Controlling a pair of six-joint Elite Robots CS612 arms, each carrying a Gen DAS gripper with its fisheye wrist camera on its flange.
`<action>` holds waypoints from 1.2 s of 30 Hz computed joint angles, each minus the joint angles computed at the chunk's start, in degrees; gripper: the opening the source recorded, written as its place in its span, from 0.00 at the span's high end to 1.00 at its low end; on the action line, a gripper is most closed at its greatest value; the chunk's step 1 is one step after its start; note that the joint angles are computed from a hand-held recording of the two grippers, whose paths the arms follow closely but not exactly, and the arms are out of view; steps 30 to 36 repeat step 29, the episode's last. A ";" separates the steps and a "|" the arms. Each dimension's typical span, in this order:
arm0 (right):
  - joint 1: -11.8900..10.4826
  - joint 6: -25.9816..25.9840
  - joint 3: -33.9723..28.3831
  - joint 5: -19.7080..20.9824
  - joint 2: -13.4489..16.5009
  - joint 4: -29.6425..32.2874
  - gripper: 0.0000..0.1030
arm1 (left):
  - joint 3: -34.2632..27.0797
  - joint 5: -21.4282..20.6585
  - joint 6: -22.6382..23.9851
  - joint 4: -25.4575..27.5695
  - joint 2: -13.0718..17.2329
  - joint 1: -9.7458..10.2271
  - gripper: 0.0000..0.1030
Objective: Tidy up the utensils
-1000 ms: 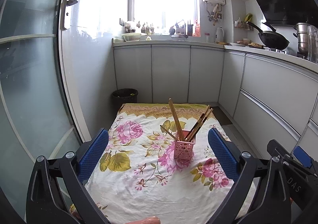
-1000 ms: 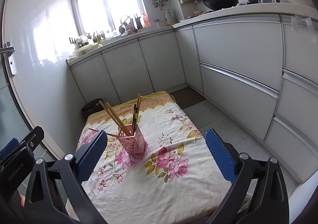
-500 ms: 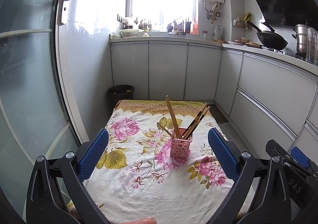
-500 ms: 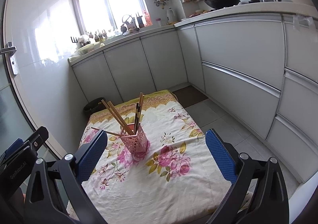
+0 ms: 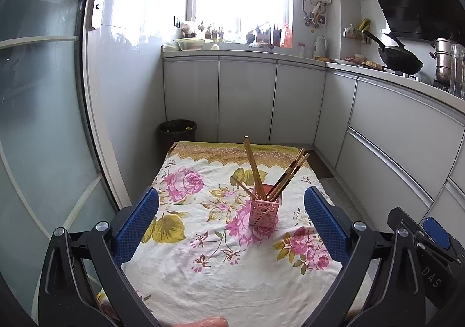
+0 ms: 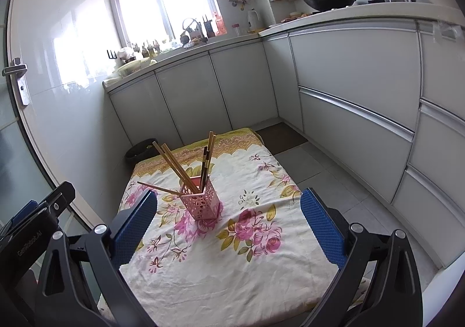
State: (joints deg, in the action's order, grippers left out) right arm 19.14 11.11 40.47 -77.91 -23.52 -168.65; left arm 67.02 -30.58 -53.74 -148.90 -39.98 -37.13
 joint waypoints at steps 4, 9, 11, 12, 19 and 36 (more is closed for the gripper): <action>-0.01 -0.07 0.16 0.28 -0.05 0.16 0.07 | 0.01 -0.16 -0.32 0.28 -0.06 0.03 0.07; -0.02 -0.11 0.28 0.56 -0.07 0.11 0.07 | -0.35 -0.09 -0.80 1.57 0.04 -0.08 0.07; -0.05 -0.15 0.34 0.72 -0.09 0.22 0.06 | -0.72 0.25 -0.88 2.39 0.19 -0.13 0.07; -0.06 -0.18 0.42 0.80 -0.12 0.24 0.06 | -0.88 0.59 -0.36 2.17 0.37 -0.21 0.07; -0.20 -0.02 0.81 1.22 -0.32 0.12 0.06 | -0.88 2.21 5.03 -5.00 1.36 -0.46 0.27; -0.34 0.04 1.24 1.64 -0.57 -0.23 0.06 | -0.97 3.11 0.87 -0.18 0.97 -0.56 0.07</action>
